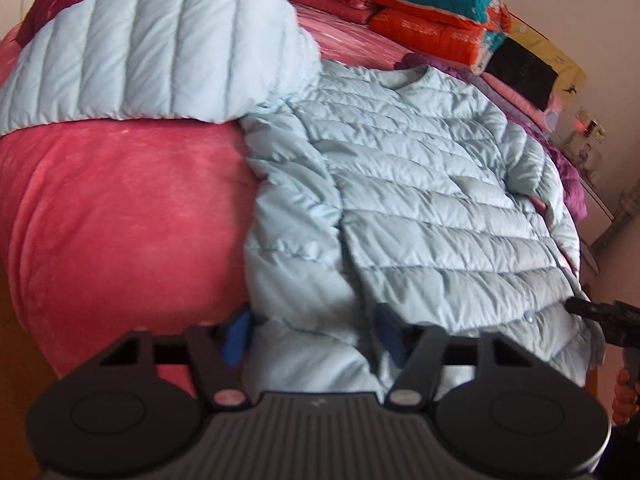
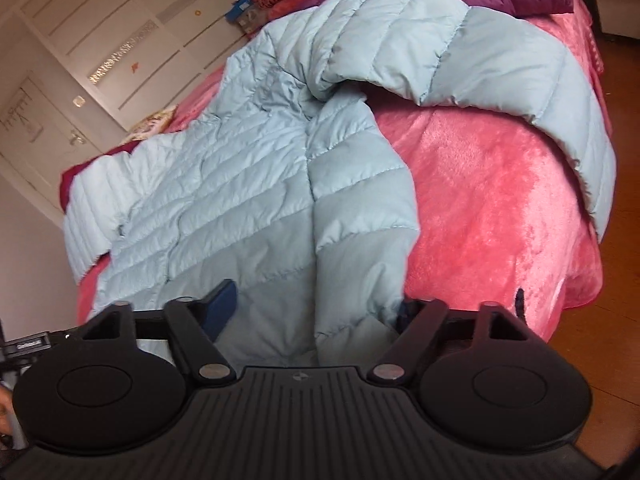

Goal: Fold large clothes
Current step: 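Grasp the jacket hem with both grippers to straighten it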

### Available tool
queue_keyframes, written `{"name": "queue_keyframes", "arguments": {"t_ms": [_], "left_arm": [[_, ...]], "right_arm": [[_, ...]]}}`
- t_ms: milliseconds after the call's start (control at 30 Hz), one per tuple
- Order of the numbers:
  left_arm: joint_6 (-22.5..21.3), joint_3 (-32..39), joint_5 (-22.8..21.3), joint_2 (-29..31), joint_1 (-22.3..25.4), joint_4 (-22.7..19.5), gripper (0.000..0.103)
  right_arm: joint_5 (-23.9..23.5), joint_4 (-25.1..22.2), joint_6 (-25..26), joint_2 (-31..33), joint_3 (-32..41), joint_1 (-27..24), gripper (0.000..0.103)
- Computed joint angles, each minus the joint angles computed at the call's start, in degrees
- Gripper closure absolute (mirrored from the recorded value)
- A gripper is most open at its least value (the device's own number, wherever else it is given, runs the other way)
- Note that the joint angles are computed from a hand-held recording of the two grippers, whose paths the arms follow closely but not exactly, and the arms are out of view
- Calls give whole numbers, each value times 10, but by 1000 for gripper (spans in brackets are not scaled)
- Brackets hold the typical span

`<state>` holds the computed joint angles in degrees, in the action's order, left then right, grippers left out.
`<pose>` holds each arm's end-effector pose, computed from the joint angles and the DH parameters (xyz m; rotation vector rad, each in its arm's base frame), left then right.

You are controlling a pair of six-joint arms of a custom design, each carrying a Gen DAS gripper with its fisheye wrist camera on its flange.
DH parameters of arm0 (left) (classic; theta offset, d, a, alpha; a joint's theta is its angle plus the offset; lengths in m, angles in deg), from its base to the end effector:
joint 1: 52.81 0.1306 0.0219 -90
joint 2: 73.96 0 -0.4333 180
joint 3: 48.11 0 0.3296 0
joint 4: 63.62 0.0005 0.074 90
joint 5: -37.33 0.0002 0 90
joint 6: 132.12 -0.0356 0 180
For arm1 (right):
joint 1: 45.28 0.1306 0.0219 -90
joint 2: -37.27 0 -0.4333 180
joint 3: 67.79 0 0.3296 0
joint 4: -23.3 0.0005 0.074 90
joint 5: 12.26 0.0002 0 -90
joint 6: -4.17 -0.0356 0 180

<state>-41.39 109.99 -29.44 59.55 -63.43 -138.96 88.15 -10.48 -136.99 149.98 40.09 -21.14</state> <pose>0.6728 -0.1410 0.4992 0.3883 2.4141 -0.5848 0.5528 0.2401 0.4344 0.6295 2.1925 0.5054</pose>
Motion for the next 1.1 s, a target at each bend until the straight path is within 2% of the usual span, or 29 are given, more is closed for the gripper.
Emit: {"name": "queue_keyframes", "arguments": {"t_ms": [33, 67, 100, 200, 300, 433, 633, 900, 1100], "left_arm": [[-3, 0, 4, 0, -1, -2, 60], [-7, 1, 7, 0, -2, -5, 75], [-11, -2, 4, -1, -3, -5, 85], [-15, -30, 4, -16, -7, 13, 95], [-22, -45, -5, -27, -9, 25, 99], [-10, -49, -5, -38, -5, 30, 100], [-13, -44, 3, -56, 7, 27, 101], [-29, -36, 21, -71, 25, -6, 101], [-50, -18, 24, -63, 28, -50, 101]], "right_arm": [[8, -11, -9, 4, 8, 2, 29], [16, -17, -19, 3, 8, 4, 38], [24, -22, -30, 3, 10, 5, 47], [40, -29, -70, 3, 12, 11, 65], [57, -38, -94, 3, 20, 21, 75], [70, -33, -123, -6, 18, 35, 78], [85, -49, -124, -12, 41, 62, 80], [91, -100, -124, -9, 80, 91, 80], [112, -119, -141, -31, 65, 110, 80]]}}
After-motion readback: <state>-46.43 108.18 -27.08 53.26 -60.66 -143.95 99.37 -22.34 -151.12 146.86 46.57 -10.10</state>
